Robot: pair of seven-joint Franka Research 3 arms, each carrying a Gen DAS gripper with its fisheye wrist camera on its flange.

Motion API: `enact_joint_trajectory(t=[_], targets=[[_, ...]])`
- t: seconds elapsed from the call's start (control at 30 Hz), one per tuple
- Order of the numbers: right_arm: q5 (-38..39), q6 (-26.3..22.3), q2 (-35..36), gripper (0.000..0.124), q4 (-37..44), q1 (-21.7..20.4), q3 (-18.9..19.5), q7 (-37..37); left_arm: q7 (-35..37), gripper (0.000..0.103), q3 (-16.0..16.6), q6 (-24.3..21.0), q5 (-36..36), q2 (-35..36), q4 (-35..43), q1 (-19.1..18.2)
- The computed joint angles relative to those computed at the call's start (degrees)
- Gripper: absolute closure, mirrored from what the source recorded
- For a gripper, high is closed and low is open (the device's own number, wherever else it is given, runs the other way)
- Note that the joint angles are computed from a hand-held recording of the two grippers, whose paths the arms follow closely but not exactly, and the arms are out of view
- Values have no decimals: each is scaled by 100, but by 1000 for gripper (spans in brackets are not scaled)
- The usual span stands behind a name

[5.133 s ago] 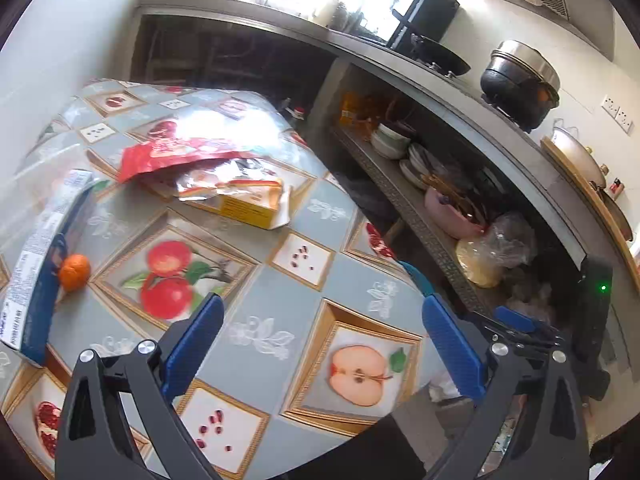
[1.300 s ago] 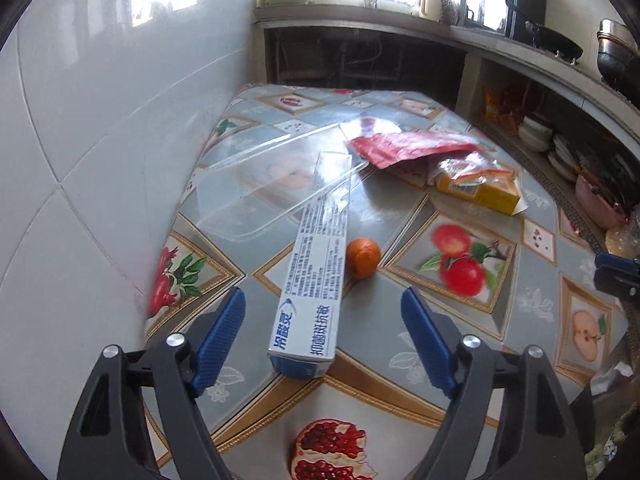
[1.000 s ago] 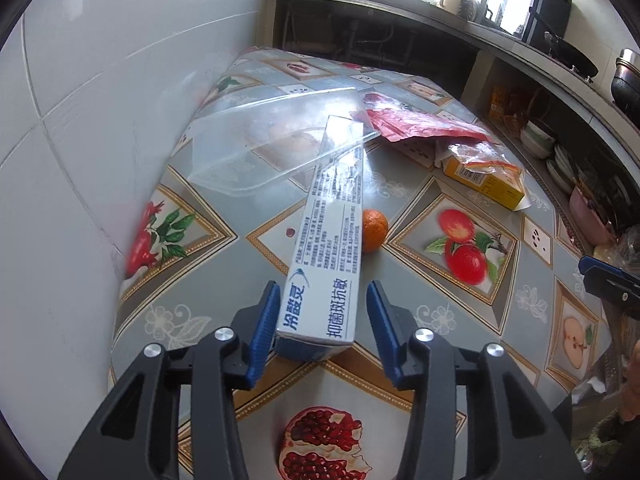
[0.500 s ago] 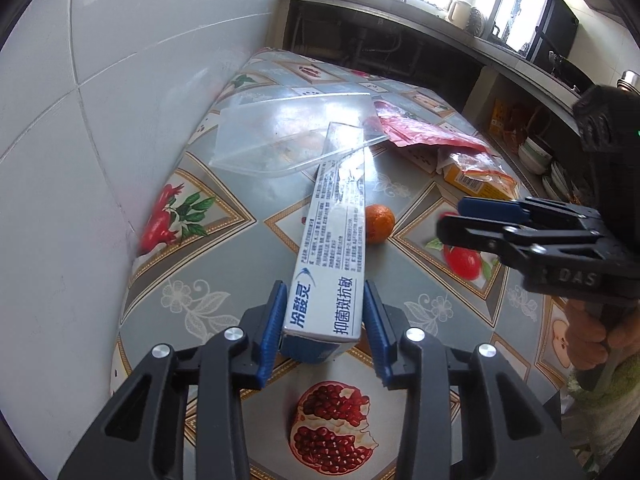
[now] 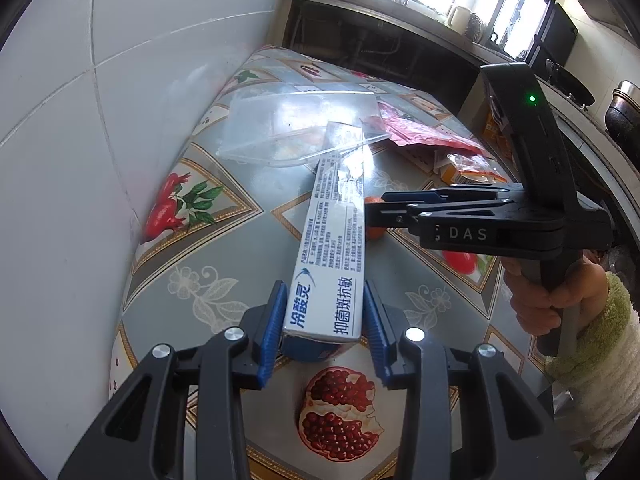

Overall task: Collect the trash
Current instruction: 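Grasp the toothpaste box with the left tool while the right tool grasps the orange, then carry the toothpaste box and orange with both tools over the blue wastebasket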

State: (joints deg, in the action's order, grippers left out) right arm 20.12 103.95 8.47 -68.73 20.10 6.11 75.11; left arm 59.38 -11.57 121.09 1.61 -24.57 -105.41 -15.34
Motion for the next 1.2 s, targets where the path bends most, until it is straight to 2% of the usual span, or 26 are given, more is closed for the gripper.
enact_joint_trajectory(t=[0.1,0.4,0.67,0.77,0.83,1.03,1.2], targets=[[38,11,4,100,-18,-5,-2,23,-1,66,-5,-14,6,5,12,-3],[56,88,-416,108,-499,-79,-64,74,93,67,-26,-109,-157,70,125,-127],[152,-49,-1478,110,-1623,-397,-281,155,459,67,-18,-494,-881,239,419,-506],[196,-141,-1948,110,-2124,-539,-376,243,645,60,82,-514,-1470,282,466,-679],[188,-215,-2285,110,-2438,-621,-415,314,681,52,65,-590,-1618,362,590,-697],[-163,-84,-2977,108,-3135,-862,-379,626,643,43,-176,-636,-1089,848,1205,-518],[-292,108,-3149,104,-3341,-947,-363,770,699,42,-323,-922,-576,1484,1811,-424]])
